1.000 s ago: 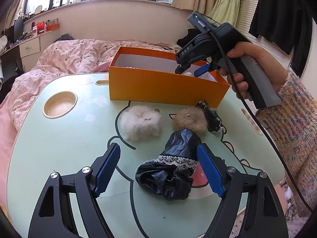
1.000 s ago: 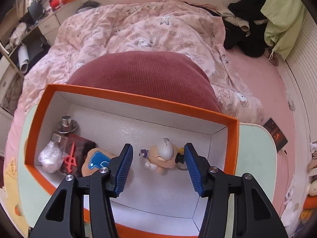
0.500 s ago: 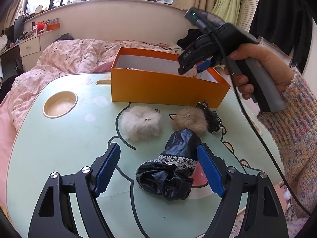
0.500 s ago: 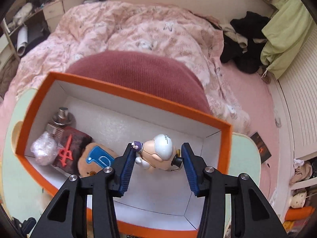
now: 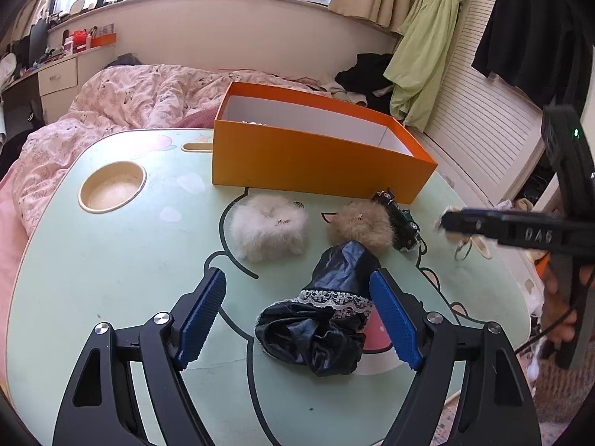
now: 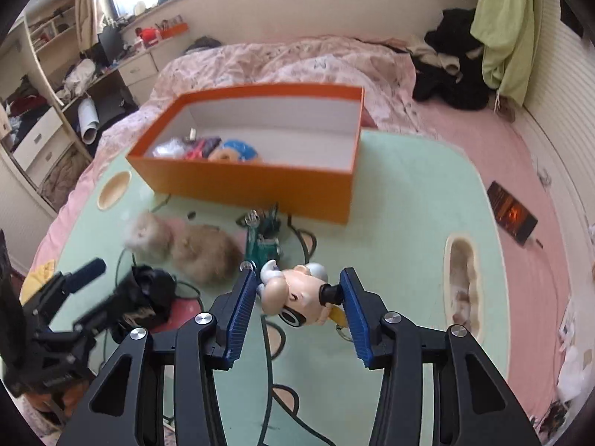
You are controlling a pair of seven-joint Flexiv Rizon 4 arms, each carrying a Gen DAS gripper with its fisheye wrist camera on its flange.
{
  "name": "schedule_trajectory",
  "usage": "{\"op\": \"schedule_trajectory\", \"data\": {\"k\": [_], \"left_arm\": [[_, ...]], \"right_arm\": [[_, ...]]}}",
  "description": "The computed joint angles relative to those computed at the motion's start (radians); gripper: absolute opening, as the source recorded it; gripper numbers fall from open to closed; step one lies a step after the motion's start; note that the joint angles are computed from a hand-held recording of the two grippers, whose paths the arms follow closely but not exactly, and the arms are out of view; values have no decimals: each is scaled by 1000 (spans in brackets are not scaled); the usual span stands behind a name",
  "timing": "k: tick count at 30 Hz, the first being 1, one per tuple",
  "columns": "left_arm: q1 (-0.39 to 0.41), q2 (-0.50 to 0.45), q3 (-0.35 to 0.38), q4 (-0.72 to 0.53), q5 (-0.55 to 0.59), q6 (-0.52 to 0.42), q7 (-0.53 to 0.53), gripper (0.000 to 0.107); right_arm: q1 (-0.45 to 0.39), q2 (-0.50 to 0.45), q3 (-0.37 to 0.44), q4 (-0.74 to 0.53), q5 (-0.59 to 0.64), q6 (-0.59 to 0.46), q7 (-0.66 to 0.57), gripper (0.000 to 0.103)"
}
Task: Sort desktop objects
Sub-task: 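Lift the keychain out and release it on the table with the right tool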
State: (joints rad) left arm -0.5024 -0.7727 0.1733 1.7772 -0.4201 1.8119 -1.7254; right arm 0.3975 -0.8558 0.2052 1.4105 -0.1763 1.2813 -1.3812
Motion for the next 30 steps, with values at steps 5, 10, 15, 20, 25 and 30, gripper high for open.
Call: {"op": "schedule_trajectory", "data": {"k": [5,10,15,20,25,30], "left_arm": [[-13,0,16,4,-7,3,-6,80],[-19,0,25,2,-8,-1,-3,80],[-44,4,62,1,-26,-21,-10,80],[-15,34,60,-6,-17,-47,-35,80],[47,69,39,-79,28,-148,-29,80],[95,25,41,-290,88,-387,7,80]], "right_arm": [[-39,-43,61,-13,54,15,-24,39],[-20,-53,44,6,63,114,-3,78],[47,-7,-70,117,37,345,96,85],[18,29,-11,223,-23,442,102,90],[0,26,27,252,-117,394,69,90],[-41,-8,103,207,-143,275,25,90]]}}
